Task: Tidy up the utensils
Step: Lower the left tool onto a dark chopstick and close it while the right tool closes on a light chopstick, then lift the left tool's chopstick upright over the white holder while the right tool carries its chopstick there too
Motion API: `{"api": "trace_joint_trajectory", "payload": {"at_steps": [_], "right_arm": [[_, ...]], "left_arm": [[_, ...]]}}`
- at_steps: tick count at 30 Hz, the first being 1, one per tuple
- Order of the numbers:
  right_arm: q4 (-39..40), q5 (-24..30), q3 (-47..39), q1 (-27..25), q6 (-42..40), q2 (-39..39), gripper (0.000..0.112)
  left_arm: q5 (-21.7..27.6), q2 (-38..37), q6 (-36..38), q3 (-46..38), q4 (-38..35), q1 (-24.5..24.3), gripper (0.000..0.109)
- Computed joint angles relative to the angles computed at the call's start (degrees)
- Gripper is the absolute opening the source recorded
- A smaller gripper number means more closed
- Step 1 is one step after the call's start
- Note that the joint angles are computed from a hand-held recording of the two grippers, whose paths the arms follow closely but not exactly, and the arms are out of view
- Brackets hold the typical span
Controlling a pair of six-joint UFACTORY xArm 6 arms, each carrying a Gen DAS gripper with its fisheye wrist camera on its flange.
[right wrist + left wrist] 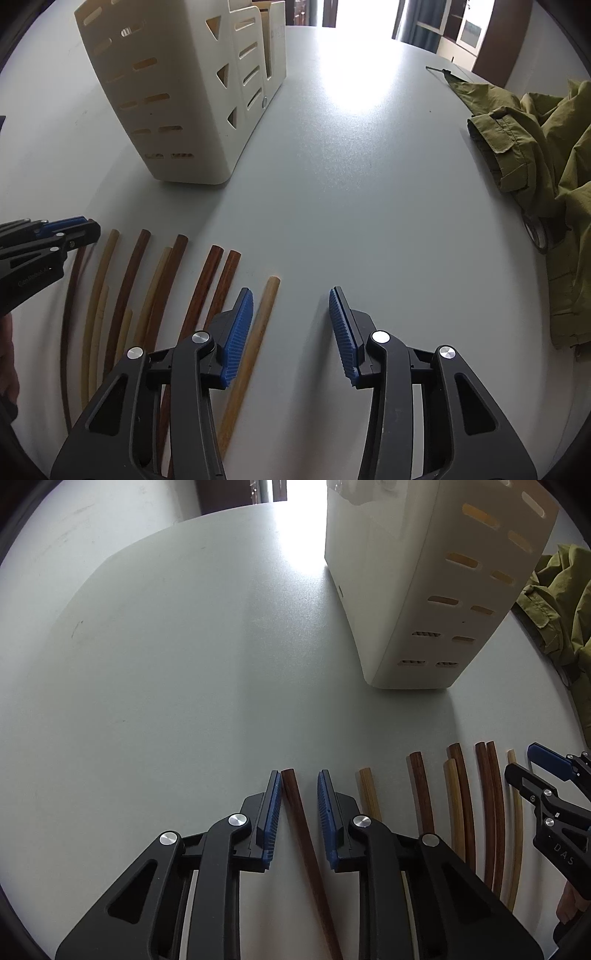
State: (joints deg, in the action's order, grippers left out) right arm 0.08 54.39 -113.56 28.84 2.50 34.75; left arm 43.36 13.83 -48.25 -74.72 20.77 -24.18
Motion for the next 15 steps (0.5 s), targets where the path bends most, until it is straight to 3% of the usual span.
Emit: {"api": "trace_joint_trajectory", "payload": {"at_steps": [1,3,5,8,15], "right_arm": [[0.2,0.2,-0.4,0.0,-0.2,0.2,0.035],[0.1,0.4,-0.9,0.2,-0.2,0.5,0.018],[0.4,1.2,-1.9,0.3,0.2,1.0,0.011],[3.8,1.7,-2.9,-0.1,-0.6,1.5,0.008],[12.6,-4.3,-2.7,-1.2,-4.6,-0.1,0.007]], "left_arm": [[0.4,-0.2,-0.2,0.0,0.2,-0.2,0.009],[0.3,-0.2,0.6,0.0,-0.4,-0.1,0.008],[0.0,-0.3,1.7,0.0,-0.9,-0.3,0.007],[-1.5,-1.4,3.5,1.2,-2.3,-0.5,0.007],[-7.1,-7.2,0.3,5.3,3.1,-1.6,0.007]]}}
